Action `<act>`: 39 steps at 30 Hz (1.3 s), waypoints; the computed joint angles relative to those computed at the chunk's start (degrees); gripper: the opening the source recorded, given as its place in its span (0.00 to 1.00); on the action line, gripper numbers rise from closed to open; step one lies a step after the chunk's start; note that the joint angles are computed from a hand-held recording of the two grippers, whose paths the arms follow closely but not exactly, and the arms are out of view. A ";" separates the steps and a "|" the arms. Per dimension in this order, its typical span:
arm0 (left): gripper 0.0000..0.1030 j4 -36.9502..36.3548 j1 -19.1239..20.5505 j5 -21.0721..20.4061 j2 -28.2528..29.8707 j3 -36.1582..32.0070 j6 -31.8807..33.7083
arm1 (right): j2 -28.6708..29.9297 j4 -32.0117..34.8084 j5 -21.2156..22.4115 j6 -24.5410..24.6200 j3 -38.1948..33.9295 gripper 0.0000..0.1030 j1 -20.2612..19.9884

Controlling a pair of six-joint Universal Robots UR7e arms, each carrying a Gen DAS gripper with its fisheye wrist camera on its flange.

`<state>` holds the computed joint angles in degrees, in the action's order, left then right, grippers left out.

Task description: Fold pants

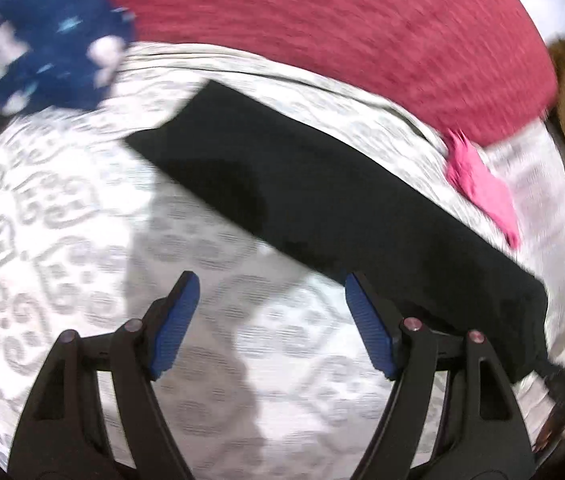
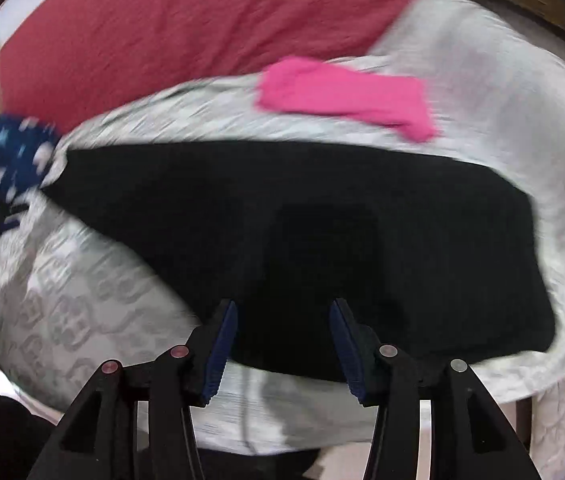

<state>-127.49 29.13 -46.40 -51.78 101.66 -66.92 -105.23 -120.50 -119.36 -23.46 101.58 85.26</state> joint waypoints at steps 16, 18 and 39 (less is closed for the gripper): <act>0.77 -17.82 11.12 -1.46 0.96 0.74 3.32 | 15.84 -8.25 -2.24 -3.60 0.77 0.60 13.67; 0.78 -21.27 11.85 -1.34 1.46 0.77 3.06 | 18.62 -12.70 -3.00 -8.31 1.57 0.66 15.23; 0.69 -28.24 11.78 2.55 -3.40 6.91 5.07 | 29.31 -7.68 3.27 -6.60 -8.25 0.68 14.31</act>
